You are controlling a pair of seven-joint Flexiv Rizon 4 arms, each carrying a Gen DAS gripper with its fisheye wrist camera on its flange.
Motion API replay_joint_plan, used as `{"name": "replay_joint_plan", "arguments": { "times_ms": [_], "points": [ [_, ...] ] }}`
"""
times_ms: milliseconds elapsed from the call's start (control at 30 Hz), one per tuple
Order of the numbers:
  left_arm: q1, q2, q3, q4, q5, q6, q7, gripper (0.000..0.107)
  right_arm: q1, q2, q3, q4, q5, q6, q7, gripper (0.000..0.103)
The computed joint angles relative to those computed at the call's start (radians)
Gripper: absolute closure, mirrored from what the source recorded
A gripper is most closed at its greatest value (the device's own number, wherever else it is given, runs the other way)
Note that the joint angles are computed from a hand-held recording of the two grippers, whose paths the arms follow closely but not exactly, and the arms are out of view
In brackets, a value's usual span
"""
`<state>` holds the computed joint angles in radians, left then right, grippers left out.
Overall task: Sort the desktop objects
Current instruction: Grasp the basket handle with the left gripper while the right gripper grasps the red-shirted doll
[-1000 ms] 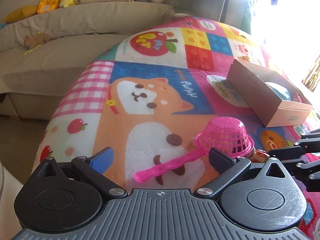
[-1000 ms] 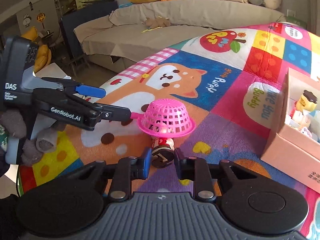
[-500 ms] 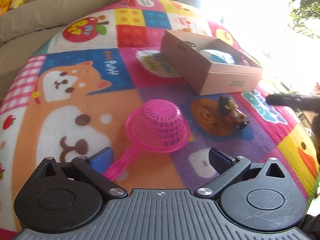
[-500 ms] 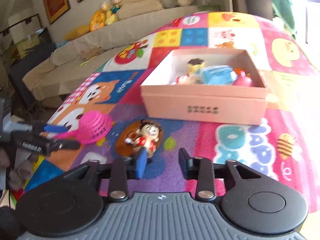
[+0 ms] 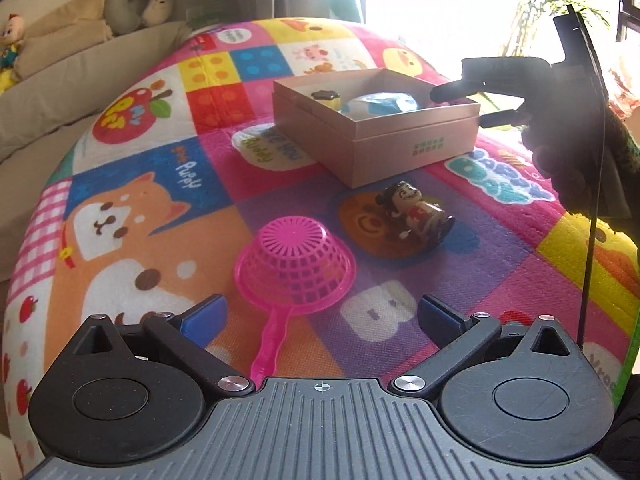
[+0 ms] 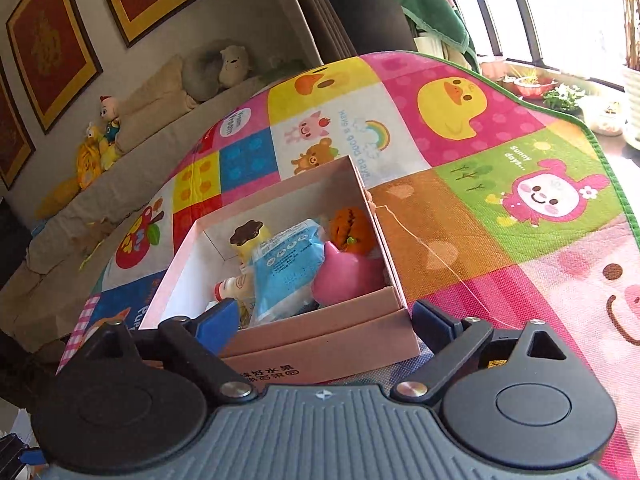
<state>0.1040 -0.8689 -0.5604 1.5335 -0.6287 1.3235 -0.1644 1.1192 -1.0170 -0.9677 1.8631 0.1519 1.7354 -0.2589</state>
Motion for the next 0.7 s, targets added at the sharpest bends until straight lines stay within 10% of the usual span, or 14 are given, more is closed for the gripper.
{"name": "replay_joint_plan", "arguments": {
  "times_ms": [233,367,700],
  "points": [
    [-0.028,-0.007,0.063,-0.029,0.015,-0.039,-0.067,0.004,-0.057,0.058,0.122,-0.022,-0.034,0.154,-0.146,0.007],
    [-0.008,0.003,0.040,-0.010,-0.004,-0.080,-0.044,0.004,0.081,0.011,-0.005,-0.020,-0.037,0.065,-0.258,0.007],
    [-0.005,0.047,0.036,0.039,-0.106,-0.206,0.063,0.004,-0.026,0.095,0.205,-0.154,-0.222,-0.144,-0.365,0.039]
  ]
}}
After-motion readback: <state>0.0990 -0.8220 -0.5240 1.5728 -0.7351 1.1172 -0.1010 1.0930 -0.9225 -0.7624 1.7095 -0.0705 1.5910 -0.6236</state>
